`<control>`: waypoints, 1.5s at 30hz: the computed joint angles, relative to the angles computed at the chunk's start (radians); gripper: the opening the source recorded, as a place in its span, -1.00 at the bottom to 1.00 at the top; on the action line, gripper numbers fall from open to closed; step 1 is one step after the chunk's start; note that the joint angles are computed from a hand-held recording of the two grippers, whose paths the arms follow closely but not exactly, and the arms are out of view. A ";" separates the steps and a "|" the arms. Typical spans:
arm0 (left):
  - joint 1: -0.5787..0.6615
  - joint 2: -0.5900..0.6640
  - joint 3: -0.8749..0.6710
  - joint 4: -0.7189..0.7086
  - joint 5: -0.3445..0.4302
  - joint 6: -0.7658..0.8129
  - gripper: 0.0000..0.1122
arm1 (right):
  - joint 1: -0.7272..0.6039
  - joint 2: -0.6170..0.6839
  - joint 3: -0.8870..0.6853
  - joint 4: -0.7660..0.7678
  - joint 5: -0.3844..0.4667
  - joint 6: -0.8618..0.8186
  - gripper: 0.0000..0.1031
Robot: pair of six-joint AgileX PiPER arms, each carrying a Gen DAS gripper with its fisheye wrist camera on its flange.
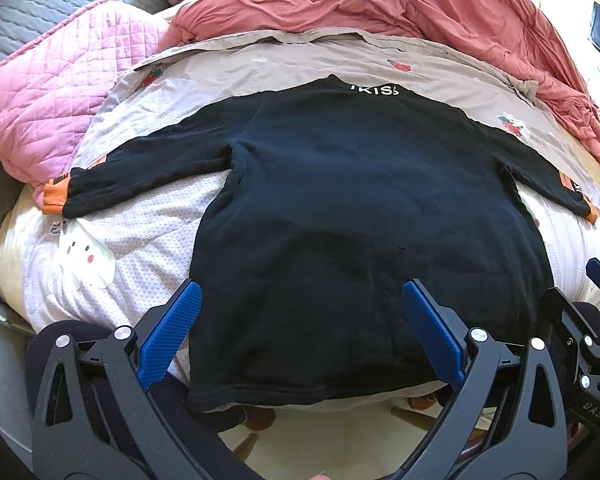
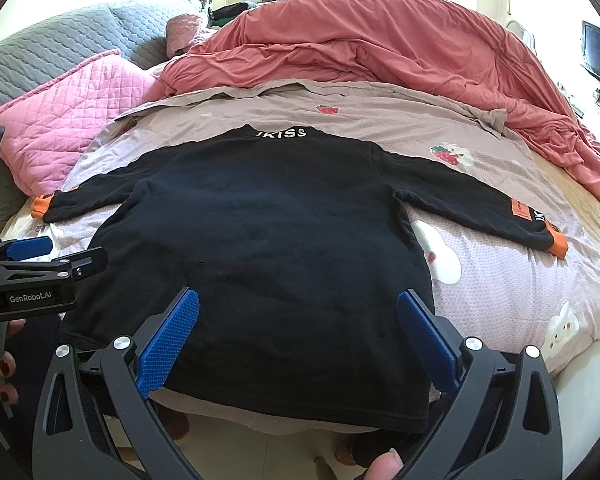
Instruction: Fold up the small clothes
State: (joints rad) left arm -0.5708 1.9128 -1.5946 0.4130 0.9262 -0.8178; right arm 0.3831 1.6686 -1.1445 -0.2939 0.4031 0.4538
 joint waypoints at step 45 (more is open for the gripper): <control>0.016 0.027 -0.033 0.000 0.004 0.016 0.68 | -0.025 0.008 0.007 0.017 -0.016 -0.019 0.92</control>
State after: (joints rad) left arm -0.5545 1.9401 -1.6272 0.4135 0.9300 -0.8017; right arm 0.3583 1.6764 -1.1377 -0.2768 0.3872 0.4352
